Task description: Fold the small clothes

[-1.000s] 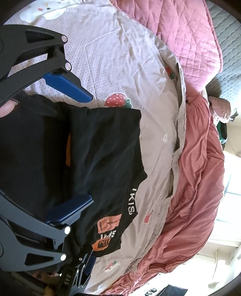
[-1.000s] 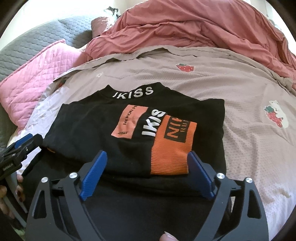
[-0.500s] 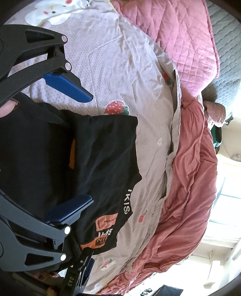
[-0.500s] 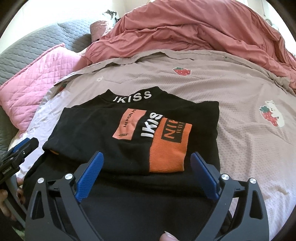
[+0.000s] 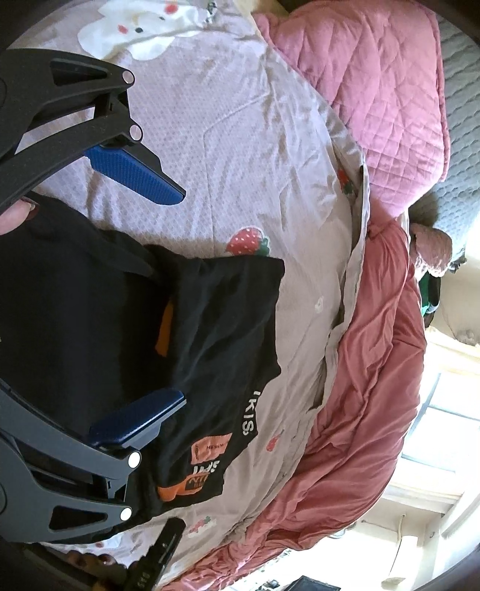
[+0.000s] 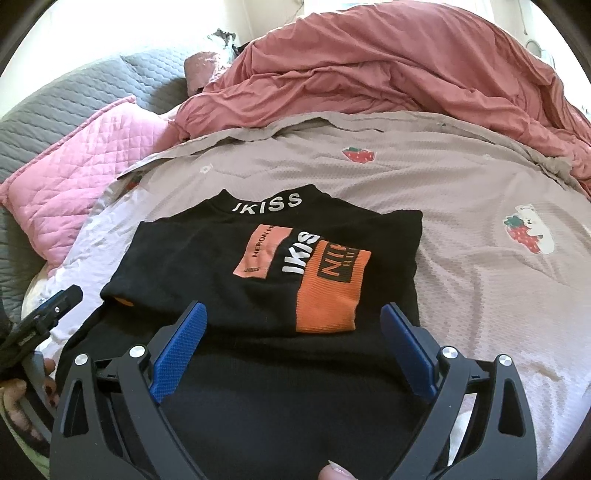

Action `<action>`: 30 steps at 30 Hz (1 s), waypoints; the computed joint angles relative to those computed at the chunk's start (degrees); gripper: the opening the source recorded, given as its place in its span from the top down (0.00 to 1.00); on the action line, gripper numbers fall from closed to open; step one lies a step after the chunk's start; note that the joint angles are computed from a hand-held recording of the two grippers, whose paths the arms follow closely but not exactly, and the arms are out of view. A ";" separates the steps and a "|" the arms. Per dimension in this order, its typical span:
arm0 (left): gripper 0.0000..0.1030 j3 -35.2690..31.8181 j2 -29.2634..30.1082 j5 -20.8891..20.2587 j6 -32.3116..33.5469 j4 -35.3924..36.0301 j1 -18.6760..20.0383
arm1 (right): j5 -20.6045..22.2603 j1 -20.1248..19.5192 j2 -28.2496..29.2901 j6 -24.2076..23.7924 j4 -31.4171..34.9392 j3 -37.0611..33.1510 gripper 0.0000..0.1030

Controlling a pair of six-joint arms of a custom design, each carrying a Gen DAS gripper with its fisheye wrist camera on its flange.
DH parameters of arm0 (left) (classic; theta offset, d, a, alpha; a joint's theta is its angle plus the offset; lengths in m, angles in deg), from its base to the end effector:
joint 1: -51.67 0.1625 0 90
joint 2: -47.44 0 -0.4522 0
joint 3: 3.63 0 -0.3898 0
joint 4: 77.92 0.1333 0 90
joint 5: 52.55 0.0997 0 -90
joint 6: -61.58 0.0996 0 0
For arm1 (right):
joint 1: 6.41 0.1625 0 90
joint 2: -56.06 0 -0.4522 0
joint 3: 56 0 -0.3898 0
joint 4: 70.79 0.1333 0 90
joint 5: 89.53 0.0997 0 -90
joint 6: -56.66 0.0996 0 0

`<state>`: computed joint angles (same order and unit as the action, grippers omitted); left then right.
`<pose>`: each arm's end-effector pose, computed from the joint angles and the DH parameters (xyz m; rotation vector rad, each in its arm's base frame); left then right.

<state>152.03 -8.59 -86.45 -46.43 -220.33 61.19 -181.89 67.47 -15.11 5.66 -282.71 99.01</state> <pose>-0.1757 -0.2485 0.0423 -0.0249 2.1815 -1.1978 0.0332 -0.3506 0.1861 0.7753 -2.5308 0.7310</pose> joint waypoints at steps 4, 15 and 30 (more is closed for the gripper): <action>0.09 0.18 -0.72 -1.62 -3.07 3.29 -2.54 | 1.09 -0.77 -2.92 -0.80 1.84 0.93 0.08; 0.09 -0.67 -4.66 -8.37 -9.98 14.92 -8.95 | 3.67 -3.27 -10.34 -2.91 7.22 2.78 0.08; 0.09 1.28 -12.39 -19.53 -17.99 25.24 -17.59 | 5.92 -8.02 -20.16 -7.76 14.89 5.45 0.08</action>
